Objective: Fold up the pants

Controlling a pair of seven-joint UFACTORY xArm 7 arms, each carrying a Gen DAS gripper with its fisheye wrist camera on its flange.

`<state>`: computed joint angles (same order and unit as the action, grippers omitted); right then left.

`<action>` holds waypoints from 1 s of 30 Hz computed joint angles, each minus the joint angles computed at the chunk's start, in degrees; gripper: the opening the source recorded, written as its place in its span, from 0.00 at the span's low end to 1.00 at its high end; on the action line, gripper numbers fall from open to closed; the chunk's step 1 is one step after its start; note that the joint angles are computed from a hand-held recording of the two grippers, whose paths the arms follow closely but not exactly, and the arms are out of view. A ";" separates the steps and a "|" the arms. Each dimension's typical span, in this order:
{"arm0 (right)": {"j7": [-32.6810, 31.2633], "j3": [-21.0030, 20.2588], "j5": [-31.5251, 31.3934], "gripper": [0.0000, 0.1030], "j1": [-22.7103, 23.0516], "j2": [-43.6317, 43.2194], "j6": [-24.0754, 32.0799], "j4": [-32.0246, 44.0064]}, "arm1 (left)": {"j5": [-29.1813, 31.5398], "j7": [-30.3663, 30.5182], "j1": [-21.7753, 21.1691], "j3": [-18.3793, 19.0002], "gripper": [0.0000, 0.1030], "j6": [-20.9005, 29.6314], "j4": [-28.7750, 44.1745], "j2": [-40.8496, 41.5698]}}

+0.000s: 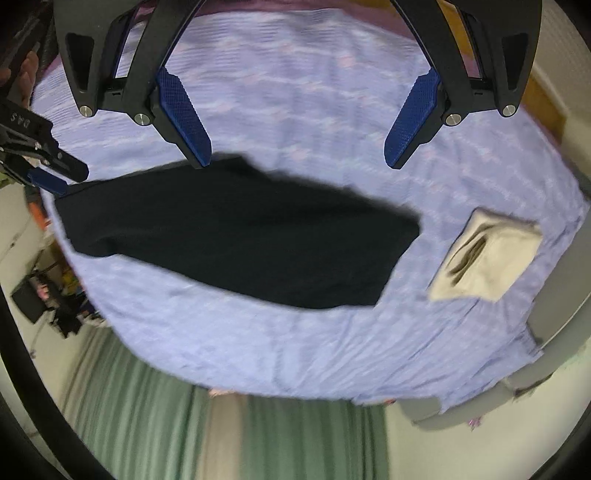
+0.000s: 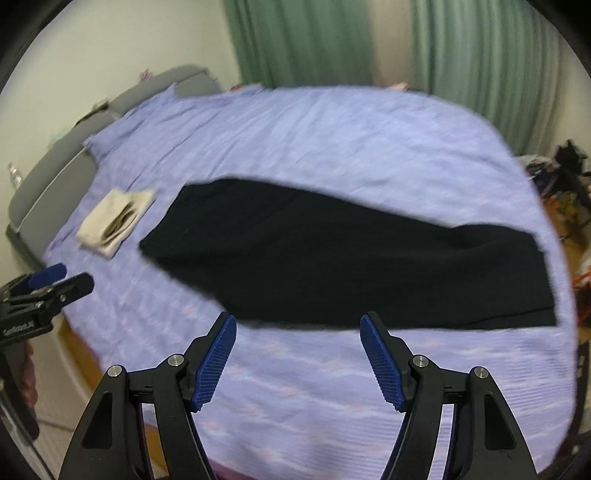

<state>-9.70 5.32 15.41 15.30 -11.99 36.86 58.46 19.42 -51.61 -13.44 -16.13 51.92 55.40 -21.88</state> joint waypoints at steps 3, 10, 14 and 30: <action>-0.95 1.53 3.99 0.67 2.66 4.58 -0.71 0.38 | -2.17 1.45 0.17 2.09 0.93 -0.87 -4.34 -1.39; -2.16 4.70 6.26 0.65 4.55 17.73 0.39 5.99 | -6.41 1.19 1.19 4.26 0.93 -7.25 -10.74 1.49; -0.71 5.78 6.43 0.61 4.06 24.34 1.53 10.15 | -8.75 1.60 1.05 5.16 0.93 -11.37 -11.29 5.59; 0.15 6.81 -3.47 0.50 4.91 36.38 -2.88 24.72 | -6.69 -0.81 3.92 7.13 0.93 -14.61 -10.45 9.31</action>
